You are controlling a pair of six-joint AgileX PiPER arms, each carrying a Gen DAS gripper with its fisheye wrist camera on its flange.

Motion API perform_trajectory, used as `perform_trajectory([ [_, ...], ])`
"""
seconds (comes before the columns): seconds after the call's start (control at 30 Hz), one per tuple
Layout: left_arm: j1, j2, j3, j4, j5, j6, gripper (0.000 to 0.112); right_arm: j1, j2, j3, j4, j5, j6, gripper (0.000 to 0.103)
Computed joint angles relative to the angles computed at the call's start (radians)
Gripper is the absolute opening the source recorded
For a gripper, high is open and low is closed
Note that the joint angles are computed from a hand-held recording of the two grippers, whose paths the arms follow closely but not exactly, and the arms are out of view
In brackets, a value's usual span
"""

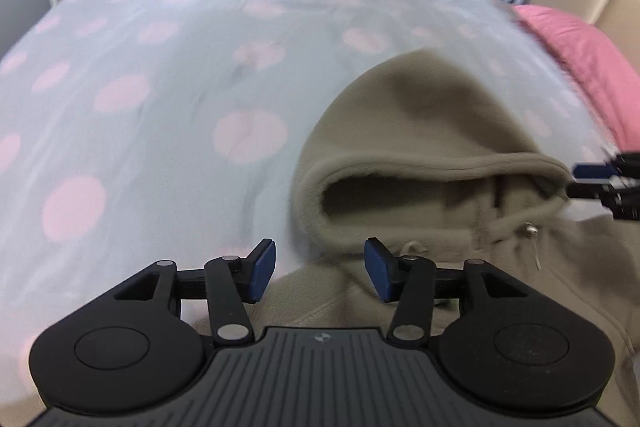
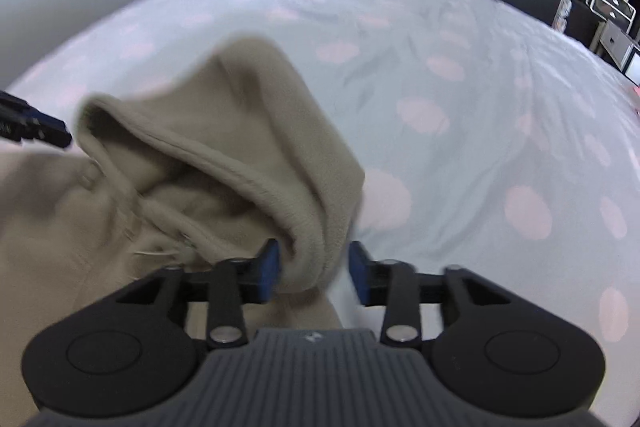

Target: Fold clothes

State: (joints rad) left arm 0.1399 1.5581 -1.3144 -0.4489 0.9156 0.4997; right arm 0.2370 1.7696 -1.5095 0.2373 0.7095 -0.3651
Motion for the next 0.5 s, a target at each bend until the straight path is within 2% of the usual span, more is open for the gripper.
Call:
perform_trajectory([
  [0.13, -0.009, -0.027, -0.007, -0.114, -0.079, 0.071, 0.045, 0.001, -0.009, -0.035, 0.071, -0.025, -0.058, 0.041],
  [0.2, -0.054, 0.013, -0.052, -0.092, -0.121, 0.023, 0.044, 0.023, 0.044, -0.103, 0.047, -0.028, -0.017, 0.033],
  [0.23, -0.085, 0.046, -0.083, -0.058, -0.139, -0.016, 0.037, 0.035, 0.073, -0.140, 0.033, -0.028, 0.005, 0.025],
  [0.27, -0.113, 0.081, -0.117, -0.022, -0.151, -0.053, 0.030, 0.045, 0.103, -0.180, 0.019, -0.026, 0.027, 0.021],
  [0.4, -0.187, 0.200, -0.177, 0.027, -0.179, -0.112, 0.017, 0.091, 0.248, -0.376, -0.022, -0.003, 0.129, 0.014],
  [0.5, -0.210, 0.242, -0.165, 0.039, -0.138, -0.091, 0.008, 0.118, 0.389, -0.586, -0.042, 0.050, 0.196, 0.013],
])
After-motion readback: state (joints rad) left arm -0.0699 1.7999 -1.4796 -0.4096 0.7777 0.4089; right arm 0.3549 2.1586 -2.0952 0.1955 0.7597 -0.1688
